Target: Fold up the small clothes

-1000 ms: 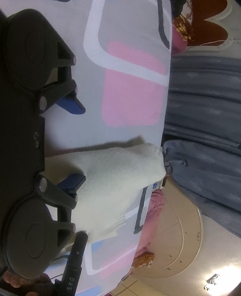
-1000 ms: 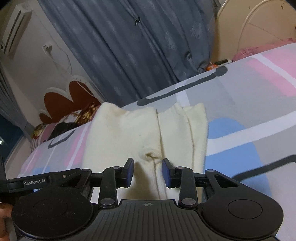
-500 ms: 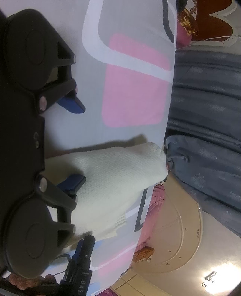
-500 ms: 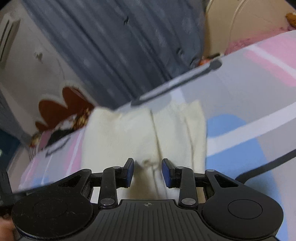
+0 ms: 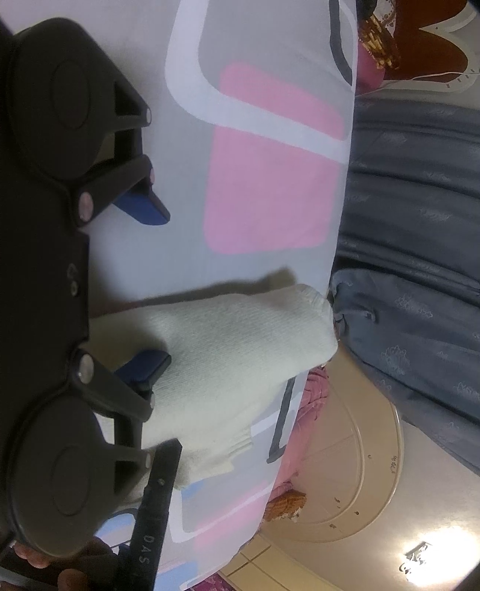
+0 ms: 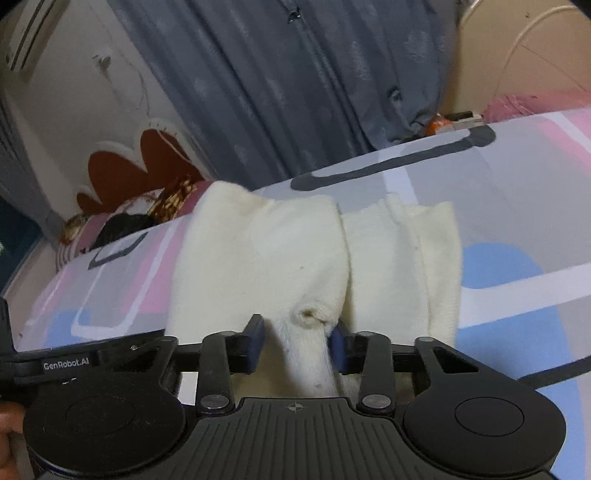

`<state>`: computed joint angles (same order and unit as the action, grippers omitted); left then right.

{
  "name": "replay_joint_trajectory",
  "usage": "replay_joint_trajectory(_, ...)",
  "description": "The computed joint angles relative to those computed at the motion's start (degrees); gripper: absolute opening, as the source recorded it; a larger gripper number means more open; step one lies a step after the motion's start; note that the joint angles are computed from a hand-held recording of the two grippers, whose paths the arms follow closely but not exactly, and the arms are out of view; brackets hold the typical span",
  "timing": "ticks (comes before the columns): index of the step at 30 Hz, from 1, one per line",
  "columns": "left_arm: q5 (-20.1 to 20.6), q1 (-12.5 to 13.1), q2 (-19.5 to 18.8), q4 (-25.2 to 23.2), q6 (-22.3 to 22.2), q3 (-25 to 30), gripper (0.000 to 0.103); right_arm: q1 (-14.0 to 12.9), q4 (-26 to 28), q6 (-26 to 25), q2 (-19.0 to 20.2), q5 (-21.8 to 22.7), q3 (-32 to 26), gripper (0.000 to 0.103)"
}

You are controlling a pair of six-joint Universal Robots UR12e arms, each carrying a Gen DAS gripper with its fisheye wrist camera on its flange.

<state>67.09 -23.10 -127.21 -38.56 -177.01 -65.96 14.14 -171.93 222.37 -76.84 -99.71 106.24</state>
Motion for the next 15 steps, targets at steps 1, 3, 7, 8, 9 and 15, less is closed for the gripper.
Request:
replay_joint_trajectory(1,0.18,-0.07,0.00,0.08,0.00,-0.01,0.075,0.03,0.00,-0.33,0.03,0.02,0.00,0.025)
replay_joint_trajectory(3,0.55,-0.21,0.02,0.28,-0.07,0.04,0.072,0.47,0.17,-2.15,0.14,-1.20,-0.23,0.016)
replay_joint_trajectory(7,0.60,-0.56,0.16,1.53,0.03,0.14,0.063,3.38,-0.45,-10.51,0.33,-9.56,-1.31,0.013)
replay_joint_trajectory(8,0.65,-0.76,0.15,1.68,0.61,0.26,0.063,3.98,-1.37,-11.30,0.13,-11.63,-1.10,0.013)
replay_joint_trajectory(9,0.11,-0.94,0.13,1.81,1.12,0.41,0.063,4.45,-1.96,-11.75,-0.13,-13.37,-0.86,0.013)
replay_joint_trajectory(15,3.57,-3.25,-0.75,-0.75,6.76,2.02,0.067,4.85,-0.09,-7.58,-2.54,-16.90,2.78,0.013)
